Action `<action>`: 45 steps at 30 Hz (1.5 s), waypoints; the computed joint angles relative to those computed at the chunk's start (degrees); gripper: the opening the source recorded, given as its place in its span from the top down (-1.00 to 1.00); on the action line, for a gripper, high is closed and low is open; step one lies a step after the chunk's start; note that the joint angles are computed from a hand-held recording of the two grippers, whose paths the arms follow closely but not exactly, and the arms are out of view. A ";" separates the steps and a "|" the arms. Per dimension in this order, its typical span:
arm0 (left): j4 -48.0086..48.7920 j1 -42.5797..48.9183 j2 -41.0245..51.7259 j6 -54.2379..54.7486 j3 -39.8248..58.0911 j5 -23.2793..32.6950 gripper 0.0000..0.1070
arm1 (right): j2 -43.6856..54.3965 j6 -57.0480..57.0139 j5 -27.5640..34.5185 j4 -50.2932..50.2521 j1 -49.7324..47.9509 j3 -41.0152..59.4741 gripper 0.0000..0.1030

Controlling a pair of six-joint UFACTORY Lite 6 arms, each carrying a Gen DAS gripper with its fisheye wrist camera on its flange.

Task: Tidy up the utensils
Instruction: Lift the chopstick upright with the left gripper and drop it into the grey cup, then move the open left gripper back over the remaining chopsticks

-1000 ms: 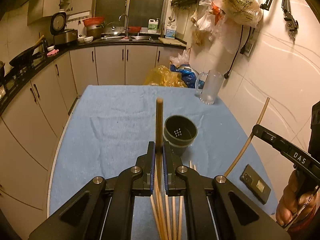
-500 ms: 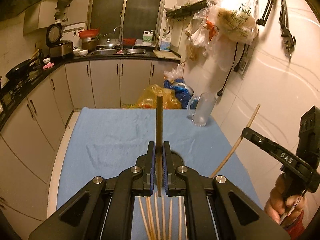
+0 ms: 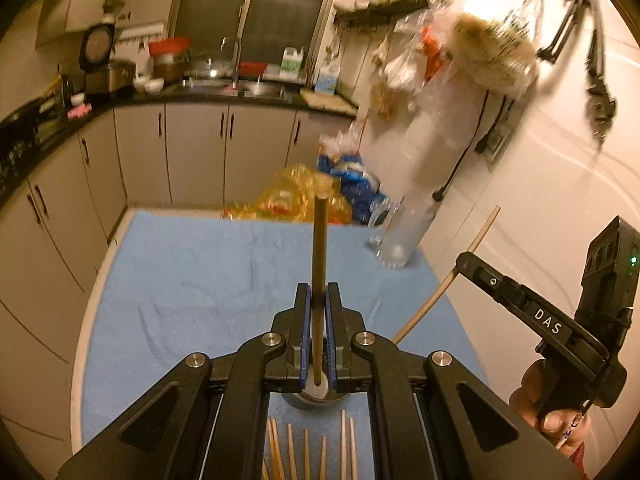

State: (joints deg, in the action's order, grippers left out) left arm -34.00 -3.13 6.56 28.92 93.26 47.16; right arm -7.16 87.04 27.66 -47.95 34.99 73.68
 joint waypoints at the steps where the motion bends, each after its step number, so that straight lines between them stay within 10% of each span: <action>1: 0.05 -0.24 1.24 0.08 -0.46 -0.61 0.88 | 1.21 -0.90 -1.19 1.29 -0.77 -0.22 0.87; 15: -2.85 -0.66 7.97 4.75 -5.32 -5.80 0.86 | 9.51 -11.02 -11.26 14.20 -4.91 -4.27 0.78; 22: -5.94 2.51 -1.13 8.63 -10.65 -5.56 0.40 | 0.70 -0.35 -7.28 1.62 -1.54 -8.96 0.38; 30: -15.68 14.10 -24.62 23.22 -34.32 -5.04 0.07 | -14.29 19.26 5.64 -13.12 14.17 -24.00 0.27; 38: -21.45 37.27 -46.79 47.55 -67.61 7.13 -0.05 | -17.21 44.21 16.43 -19.89 39.06 -40.27 0.27; 45: -13.64 43.42 -55.98 51.40 -82.81 3.43 -0.16 | -9.24 61.05 13.33 -18.85 47.80 -45.51 0.28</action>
State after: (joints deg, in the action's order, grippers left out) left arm -47.63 40.28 -49.41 80.31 10.45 50.59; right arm -16.40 148.10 40.99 -66.79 82.79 28.17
